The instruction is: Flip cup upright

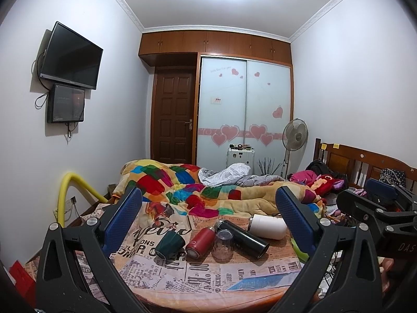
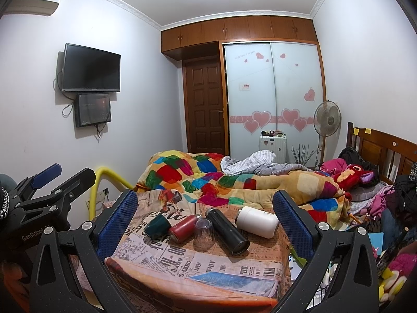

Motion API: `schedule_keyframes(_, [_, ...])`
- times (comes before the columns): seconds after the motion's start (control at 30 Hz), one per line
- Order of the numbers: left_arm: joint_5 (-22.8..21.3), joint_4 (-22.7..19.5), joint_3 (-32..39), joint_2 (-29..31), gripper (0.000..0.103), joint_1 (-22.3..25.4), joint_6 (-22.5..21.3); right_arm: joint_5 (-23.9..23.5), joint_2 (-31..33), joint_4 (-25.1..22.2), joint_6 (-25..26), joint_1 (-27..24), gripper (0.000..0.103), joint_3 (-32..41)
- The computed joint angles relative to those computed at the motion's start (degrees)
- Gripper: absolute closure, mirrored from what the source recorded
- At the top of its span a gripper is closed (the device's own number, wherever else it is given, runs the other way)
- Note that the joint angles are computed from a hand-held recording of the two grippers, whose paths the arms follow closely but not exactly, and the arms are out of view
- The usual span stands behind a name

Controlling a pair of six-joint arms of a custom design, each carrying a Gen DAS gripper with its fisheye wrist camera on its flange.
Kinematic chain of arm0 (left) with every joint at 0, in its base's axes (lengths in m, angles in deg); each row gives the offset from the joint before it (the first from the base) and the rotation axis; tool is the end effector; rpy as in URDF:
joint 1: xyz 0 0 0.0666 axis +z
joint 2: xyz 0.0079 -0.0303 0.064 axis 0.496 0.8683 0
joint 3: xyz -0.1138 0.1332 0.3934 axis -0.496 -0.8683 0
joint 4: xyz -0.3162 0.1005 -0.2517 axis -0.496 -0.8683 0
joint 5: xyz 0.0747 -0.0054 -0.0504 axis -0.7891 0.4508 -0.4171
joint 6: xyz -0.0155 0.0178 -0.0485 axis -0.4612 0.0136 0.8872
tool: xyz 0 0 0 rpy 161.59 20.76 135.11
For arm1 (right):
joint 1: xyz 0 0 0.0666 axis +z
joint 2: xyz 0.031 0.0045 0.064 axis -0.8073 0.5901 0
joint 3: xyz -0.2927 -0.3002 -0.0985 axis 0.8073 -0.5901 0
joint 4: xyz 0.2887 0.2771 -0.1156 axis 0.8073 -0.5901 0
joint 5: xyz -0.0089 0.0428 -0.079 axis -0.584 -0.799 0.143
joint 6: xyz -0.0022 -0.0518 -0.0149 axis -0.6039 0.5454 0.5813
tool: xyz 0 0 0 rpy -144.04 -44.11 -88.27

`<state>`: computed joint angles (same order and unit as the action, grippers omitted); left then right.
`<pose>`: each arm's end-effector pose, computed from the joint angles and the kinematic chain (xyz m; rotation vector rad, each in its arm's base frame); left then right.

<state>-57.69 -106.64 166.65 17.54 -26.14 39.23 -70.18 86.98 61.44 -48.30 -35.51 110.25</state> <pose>0.2911 -0.3705 0.5713 -0.2795 1.6824 0.1654 0.3905 0.1394 0.5639 -0.4941 1.7546 0.4764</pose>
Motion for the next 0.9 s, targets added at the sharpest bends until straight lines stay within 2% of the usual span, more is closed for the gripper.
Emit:
schedule_keyframes(0.3, [1.7,-2.3,-0.4,0.5,0.000,1.7,3.2,0.7,1.6,-2.2,0.0,0.6,0.000,2.3])
schedule_keyframes(0.5, [5.1,-5.5,-0.6,1.1,0.000,4.4,6.7,0.5,3.5,-2.7,0.2,-0.1,0.000,2.7])
schedule_keyframes(0.63, [9.4,-8.5,-1.4,1.3,0.000,7.7,10.7,0.7,5.6,-3.8,0.2,-0.4,0.000,3.7])
schedule_keyframes(0.77, [14.4,-13.8,-1.8,2.5,0.000,12.5,16.0,1.4,7.7,-5.1,0.3,-0.4,0.000,4.7])
schedule_keyframes(0.9, [24.7,-15.6,-3.9,4.0,0.000,19.4,17.9,2.5,10.8,-7.1,0.6,-0.4,0.000,6.2])
